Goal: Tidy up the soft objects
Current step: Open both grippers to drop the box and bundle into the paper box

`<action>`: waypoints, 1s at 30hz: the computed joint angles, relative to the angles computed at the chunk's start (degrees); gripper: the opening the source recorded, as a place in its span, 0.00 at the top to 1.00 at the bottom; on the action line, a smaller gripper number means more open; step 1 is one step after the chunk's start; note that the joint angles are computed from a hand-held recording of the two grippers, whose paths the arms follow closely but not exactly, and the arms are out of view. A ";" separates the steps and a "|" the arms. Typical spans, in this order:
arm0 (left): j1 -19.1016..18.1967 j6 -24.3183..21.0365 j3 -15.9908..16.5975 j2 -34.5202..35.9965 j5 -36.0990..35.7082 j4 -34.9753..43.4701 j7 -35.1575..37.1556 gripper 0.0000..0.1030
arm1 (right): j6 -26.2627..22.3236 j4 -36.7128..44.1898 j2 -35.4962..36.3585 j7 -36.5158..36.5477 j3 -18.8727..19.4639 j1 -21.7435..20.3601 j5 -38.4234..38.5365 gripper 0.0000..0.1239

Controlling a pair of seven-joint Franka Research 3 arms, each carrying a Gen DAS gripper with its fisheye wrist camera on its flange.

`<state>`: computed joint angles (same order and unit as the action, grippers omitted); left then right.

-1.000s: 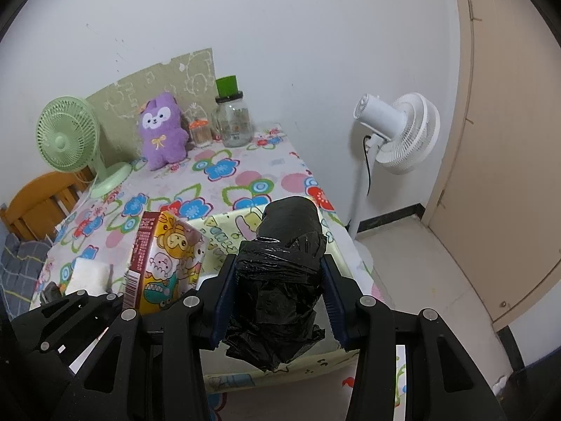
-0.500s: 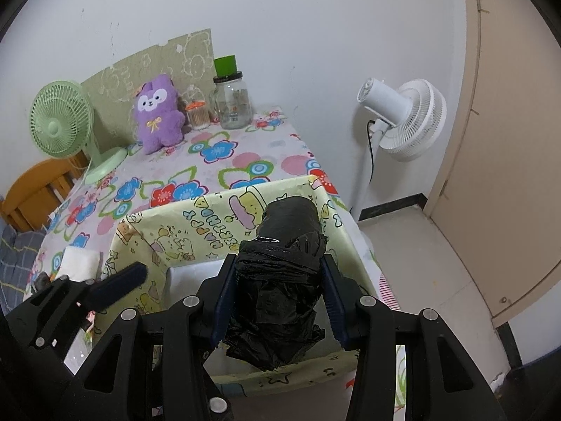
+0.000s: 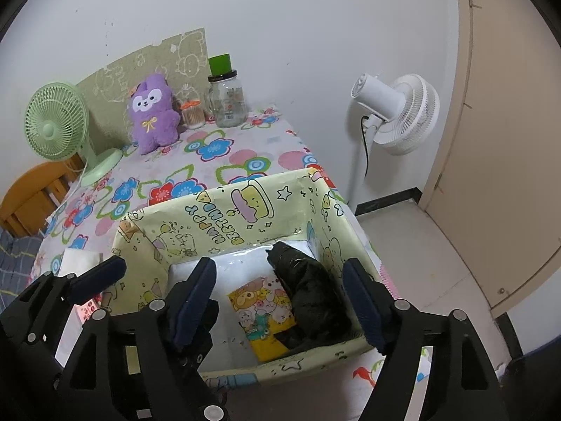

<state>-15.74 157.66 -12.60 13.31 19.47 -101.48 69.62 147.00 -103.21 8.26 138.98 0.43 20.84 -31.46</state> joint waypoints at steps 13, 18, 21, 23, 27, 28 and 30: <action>1.22 2.97 0.47 -5.16 1.23 -5.68 -0.99 0.12 | -1.47 -0.88 -2.25 6.07 1.31 1.16 -5.74 0.29; 1.72 3.92 0.47 -7.35 1.69 -7.60 -0.89 0.11 | -1.30 -1.40 -3.39 8.17 2.06 1.37 -7.30 0.28; 2.09 5.08 0.52 -8.89 1.89 -9.17 -1.16 0.09 | -1.34 -1.73 -4.11 9.43 2.55 1.36 -8.49 0.25; 2.35 5.72 0.51 -9.71 1.81 -10.11 -1.18 0.08 | -1.52 -1.85 -4.53 10.39 2.91 1.42 -9.68 0.25; 2.80 6.39 0.50 -11.23 1.71 -11.76 -1.18 0.08 | -1.72 -2.07 -5.10 11.11 3.65 1.43 -10.65 0.25; 2.92 6.63 0.53 -11.57 1.68 -12.15 -1.24 0.08 | -1.65 -2.24 -5.30 11.29 3.80 1.45 -10.85 0.25; 3.13 6.82 0.55 -12.26 1.55 -12.85 -1.28 0.07 | -1.74 -2.31 -5.49 11.51 4.12 1.51 -11.10 0.25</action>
